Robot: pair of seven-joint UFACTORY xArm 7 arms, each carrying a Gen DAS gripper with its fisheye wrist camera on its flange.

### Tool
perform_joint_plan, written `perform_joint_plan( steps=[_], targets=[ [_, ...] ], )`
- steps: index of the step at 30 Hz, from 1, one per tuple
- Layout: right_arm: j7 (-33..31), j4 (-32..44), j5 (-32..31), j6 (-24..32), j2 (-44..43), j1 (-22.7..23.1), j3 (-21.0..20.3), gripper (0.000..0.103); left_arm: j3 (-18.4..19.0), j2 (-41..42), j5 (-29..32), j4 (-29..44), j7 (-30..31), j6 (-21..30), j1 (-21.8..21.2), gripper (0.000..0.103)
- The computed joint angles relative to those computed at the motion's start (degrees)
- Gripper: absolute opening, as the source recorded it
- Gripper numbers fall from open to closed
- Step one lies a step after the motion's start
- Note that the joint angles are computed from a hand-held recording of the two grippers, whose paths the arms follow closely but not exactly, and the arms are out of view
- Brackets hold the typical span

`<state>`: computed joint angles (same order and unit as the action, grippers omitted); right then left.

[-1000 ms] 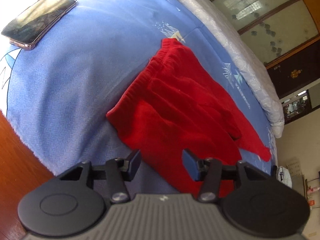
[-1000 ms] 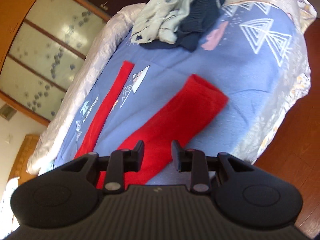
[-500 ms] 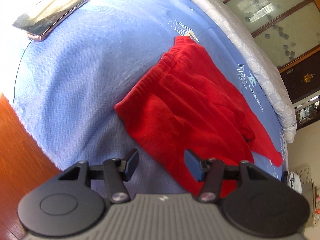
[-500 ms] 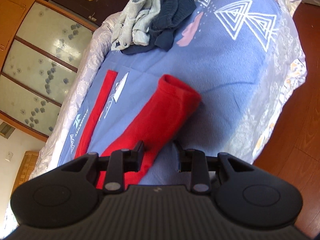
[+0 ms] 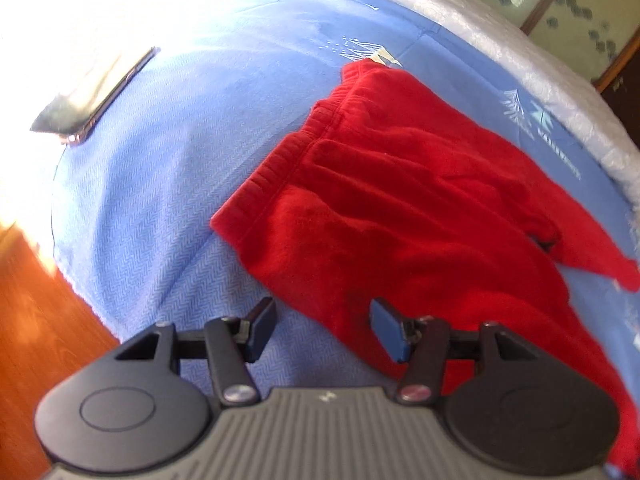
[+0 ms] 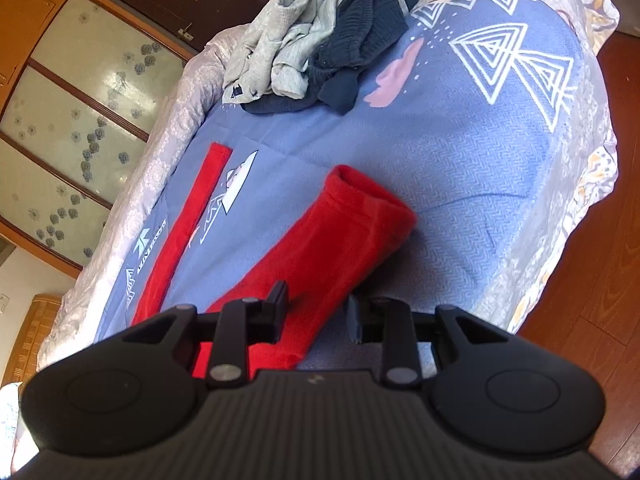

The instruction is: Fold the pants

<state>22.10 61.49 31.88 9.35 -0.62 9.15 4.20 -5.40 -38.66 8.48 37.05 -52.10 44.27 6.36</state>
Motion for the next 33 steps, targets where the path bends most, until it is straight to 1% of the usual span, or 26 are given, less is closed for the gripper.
perform_joint_plan(
  steps=[1, 3, 6, 8, 10, 13, 15, 16, 18, 19, 20, 21, 22, 23, 24, 25, 26, 27, 29, 31, 33],
  targets=[
    [1.9, -0.3, -1.9, 0.0, -0.3, 0.0, 0.1, 0.033, -0.6, 0.1, 0.6, 0.3, 0.0, 0.7, 0.2, 0.053],
    [3.0, -0.3, -3.1, 0.4, -0.4, 0.0, 0.0, 0.033, -0.9, -0.3, 1.3, 0.4, 0.2, 1.7, 0.1, 0.053],
    [4.9, -0.4, -5.3, 0.6, -0.6, 0.0, 0.0, 0.033, -0.4, -1.6, 1.4, 0.1, 0.3, 2.9, 0.2, 0.053],
    [7.2, -0.5, -8.0, 0.9, -0.8, -0.1, 0.0, 0.033, 0.2, -3.3, 1.1, -0.7, 0.3, 3.5, 0.4, 0.053],
    [8.6, -0.5, -9.8, 1.1, -0.9, -0.1, 0.0, 0.033, 2.5, -6.2, -1.1, -3.0, 0.7, 1.8, 0.0, 0.053],
    [8.1, -0.3, -9.5, 1.2, -0.7, -0.1, -0.1, 0.033, 6.0, -9.8, -5.5, -6.6, 1.9, -1.9, -0.4, 0.053],
    [8.0, -0.3, -9.4, 1.0, -0.6, 0.0, -0.1, 0.033, 6.8, -9.9, -7.4, -7.5, 3.0, -3.7, -0.2, 0.053],
    [9.2, -0.6, -10.4, 0.8, -0.7, 0.0, 0.0, 0.033, 7.5, -9.8, -8.6, -8.0, 3.7, -5.2, -0.4, 0.053],
    [9.3, -0.5, -10.5, 0.6, -0.6, 0.1, 0.0, 0.033, 8.8, -8.3, -11.3, -8.3, 5.0, -8.2, -1.1, 0.051],
    [9.0, -0.5, -10.3, 0.5, -0.6, 0.1, 0.0, 0.033, 9.2, -7.0, -12.4, -8.2, 5.6, -9.6, -1.3, 0.049],
    [7.9, -0.4, -9.1, 0.4, -0.5, 0.3, 0.0, 0.033, 9.6, -5.5, -13.4, -8.0, 6.3, -11.1, -1.6, 0.043],
    [6.4, -0.2, -7.7, 0.5, -0.3, 0.4, 0.0, 0.033, 9.1, -4.0, -13.8, -7.8, 6.2, -12.2, -1.0, 0.037],
    [5.5, 0.3, -7.0, 1.0, -0.1, 0.5, 0.0, 0.030, 8.1, -2.8, -13.5, -7.3, 5.5, -12.6, 0.1, 0.016],
    [5.2, 0.8, -7.0, 1.5, 0.3, 0.4, 0.0, 0.012, 8.9, -1.8, -14.4, -6.6, 6.1, -12.6, -0.3, 0.008],
    [3.8, 1.6, -6.0, 2.3, 0.7, 0.4, 0.1, 0.005, 9.9, -1.4, -16.4, -6.5, 6.0, -13.2, -0.9, 0.008],
    [4.6, 2.2, -7.3, 2.7, 0.9, 0.3, 0.1, 0.005, 10.7, -1.8, -17.9, -6.9, 6.0, -14.6, -1.2, 0.008],
    [7.0, 2.5, -10.7, 2.1, 0.8, 0.2, 0.2, 0.005, 11.7, -2.2, -19.4, -7.3, 6.6, -16.0, -1.7, 0.007],
    [8.0, 2.9, -12.4, 1.1, 0.8, 0.2, 0.3, 0.005, 12.7, -2.6, -20.9, -7.3, 7.2, -17.0, -2.2, 0.007],
    [8.1, 4.9, -12.6, -0.5, 1.2, 0.3, 0.5, 0.005, 15.4, -3.2, -24.4, -6.8, 9.2, -19.2, -4.2, 0.007],
    [9.0, 9.5, -15.0, -0.8, 3.4, 0.3, 0.5, 0.005, 17.3, -1.8, -26.6, -4.4, 11.9, -20.8, -5.8, 0.007],
    [9.5, 16.2, -17.9, -0.5, 7.4, 0.5, 0.5, 0.005, 18.5, 1.2, -28.0, -0.6, 14.5, -21.8, -7.1, 0.007]
  ],
)
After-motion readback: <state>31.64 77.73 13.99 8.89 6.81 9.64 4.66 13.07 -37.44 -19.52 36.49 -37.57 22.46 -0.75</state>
